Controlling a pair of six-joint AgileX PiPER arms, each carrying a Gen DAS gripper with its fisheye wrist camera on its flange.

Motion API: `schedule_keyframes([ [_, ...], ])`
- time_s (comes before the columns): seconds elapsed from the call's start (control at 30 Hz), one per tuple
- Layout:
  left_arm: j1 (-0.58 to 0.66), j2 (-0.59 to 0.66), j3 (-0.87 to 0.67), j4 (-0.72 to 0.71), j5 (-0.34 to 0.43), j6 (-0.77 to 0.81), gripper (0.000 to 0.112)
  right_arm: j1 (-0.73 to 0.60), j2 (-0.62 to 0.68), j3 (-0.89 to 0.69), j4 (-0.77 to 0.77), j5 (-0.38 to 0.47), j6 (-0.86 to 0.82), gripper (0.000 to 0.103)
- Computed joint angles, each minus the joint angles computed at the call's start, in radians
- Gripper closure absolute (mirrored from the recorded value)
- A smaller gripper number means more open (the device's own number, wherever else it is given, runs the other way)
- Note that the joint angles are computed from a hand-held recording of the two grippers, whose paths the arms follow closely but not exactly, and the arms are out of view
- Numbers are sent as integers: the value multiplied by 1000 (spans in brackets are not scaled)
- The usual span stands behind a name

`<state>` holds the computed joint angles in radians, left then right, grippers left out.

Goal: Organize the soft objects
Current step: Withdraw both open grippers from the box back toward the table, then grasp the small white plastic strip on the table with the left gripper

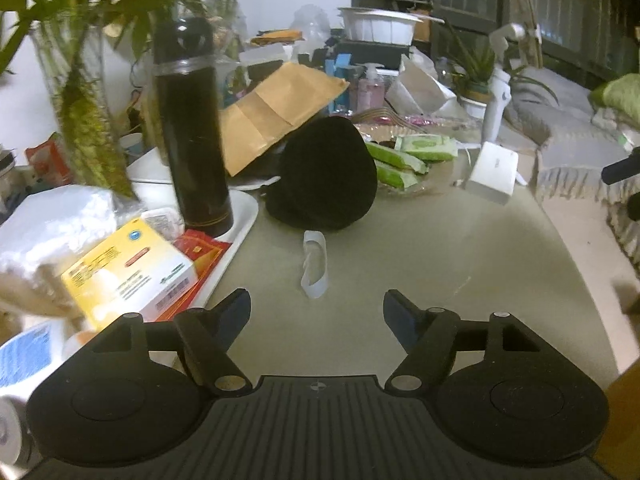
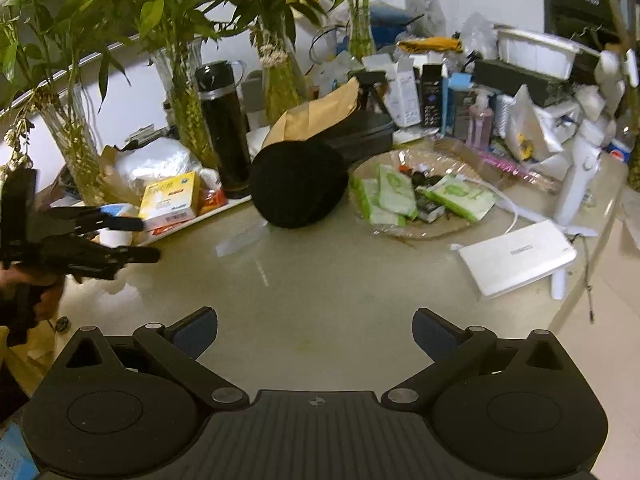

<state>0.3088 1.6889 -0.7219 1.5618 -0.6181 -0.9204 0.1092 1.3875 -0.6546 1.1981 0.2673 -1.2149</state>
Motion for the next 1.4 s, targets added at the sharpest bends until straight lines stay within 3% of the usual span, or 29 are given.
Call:
schedule_keyframes([
  [0.23, -91, 149, -75, -143, 60, 130, 40, -61, 35, 6, 157, 110, -160, 0],
  [0.37, -98, 238, -155, -102, 48, 22, 40, -105, 32, 14, 194, 173, -238, 0],
  [0.53, -82, 327, -249, -34, -27, -142, 43, -156, 49, 8, 190, 237, -246, 0],
  [0.6, -85, 354, -280, -25, -31, -189, 53, -168, 55, 10, 196, 251, -260, 0],
  [0.7, -93, 380, -307, -36, -19, -234, 80, -177, 67, 9, 201, 260, -272, 0],
  [0.73, -97, 381, -313, -23, -10, -255, 95, -176, 70, 9, 204, 256, -274, 0],
  [0.77, -103, 376, -315, -6, 10, -280, 104, -173, 73, 8, 210, 250, -277, 0],
  [0.83, -105, 359, -308, 17, 24, -294, 109, -170, 78, 9, 227, 243, -296, 0],
  [1.13, -49, 228, -174, 70, 13, -263, 110, -128, 116, -13, 310, 221, -393, 0],
  [1.4, 37, 26, -20, 110, -35, -204, 110, -85, 141, -93, 254, 194, -307, 0],
])
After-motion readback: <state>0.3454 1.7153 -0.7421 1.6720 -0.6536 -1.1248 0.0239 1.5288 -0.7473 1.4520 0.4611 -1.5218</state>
